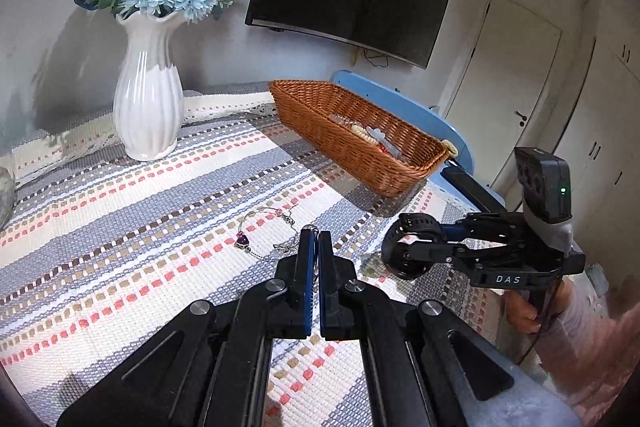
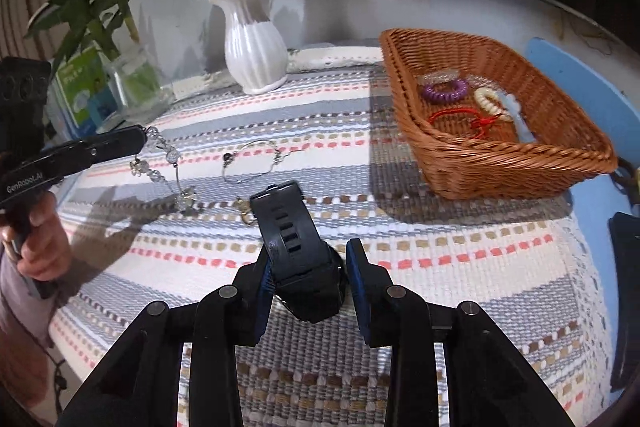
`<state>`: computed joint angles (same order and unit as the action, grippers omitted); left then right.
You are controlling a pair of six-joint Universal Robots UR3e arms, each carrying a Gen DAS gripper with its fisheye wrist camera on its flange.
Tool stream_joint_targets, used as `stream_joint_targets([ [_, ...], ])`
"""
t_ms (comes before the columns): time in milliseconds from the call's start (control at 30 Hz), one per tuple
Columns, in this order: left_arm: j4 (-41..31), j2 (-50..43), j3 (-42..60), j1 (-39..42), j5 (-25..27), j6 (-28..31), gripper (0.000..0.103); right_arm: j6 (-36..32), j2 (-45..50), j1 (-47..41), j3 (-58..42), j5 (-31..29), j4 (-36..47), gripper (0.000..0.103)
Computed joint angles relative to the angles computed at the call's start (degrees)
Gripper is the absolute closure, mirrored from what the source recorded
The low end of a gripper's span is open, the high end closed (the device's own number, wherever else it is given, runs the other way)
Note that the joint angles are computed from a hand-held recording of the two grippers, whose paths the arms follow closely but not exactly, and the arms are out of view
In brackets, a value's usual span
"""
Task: Organize jewelry
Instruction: 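Lift the black watch with the right tool and carry it over the basket, then lower the watch into the basket and open the right tool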
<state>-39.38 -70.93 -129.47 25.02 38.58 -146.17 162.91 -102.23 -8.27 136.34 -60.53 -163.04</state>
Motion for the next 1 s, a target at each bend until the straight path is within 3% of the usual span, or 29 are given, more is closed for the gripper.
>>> stream_joint_targets([
  [167,-0.6,-0.76,0.38,-0.4,0.1,0.74,0.103,-0.54,-1.78,-0.22,1.25,-1.47,-0.33,0.077],
  [300,-1.49,-2.22,2.54,-1.8,1.23,-0.8,0.103,-1.86,-6.15,-2.8,1.95,0.53,4.29,0.078],
  [400,-3.64,-1.13,5.68,-4.19,2.92,-1.25,0.103,-5.57,-13.04,-7.17,2.19,3.9,12.33,0.078],
  [500,-2.82,-2.01,11.41,-9.75,6.41,-3.34,0.103,-11.45,-22.55,-14.64,0.98,9.48,25.43,0.079],
  [567,-1.7,-5.73,17.43,-14.58,8.9,-5.77,0.103,-16.08,-28.81,-21.45,-1.59,13.98,35.48,0.08],
  [667,-0.02,-15.17,29.61,-22.08,12.04,-10.55,0.103,-18.94,-32.57,-29.78,-5.69,19.21,41.95,0.08],
  [733,0.63,-23.32,39.61,-26.78,14.43,-13.97,0.103,-14.69,-29.05,-30.49,-7.6,18.83,36.21,0.08],
  [833,-1.34,-36.12,55.76,-32.36,17.68,-17.92,0.103,-3.36,-16.64,-25.91,-10.85,11.8,16.87,0.08],
  [1000,-6.9,-55.02,80.32,-38.12,22.41,-22.09,0.103,4.87,3.57,-20.18,-20.92,5.47,6.97,0.08],
])
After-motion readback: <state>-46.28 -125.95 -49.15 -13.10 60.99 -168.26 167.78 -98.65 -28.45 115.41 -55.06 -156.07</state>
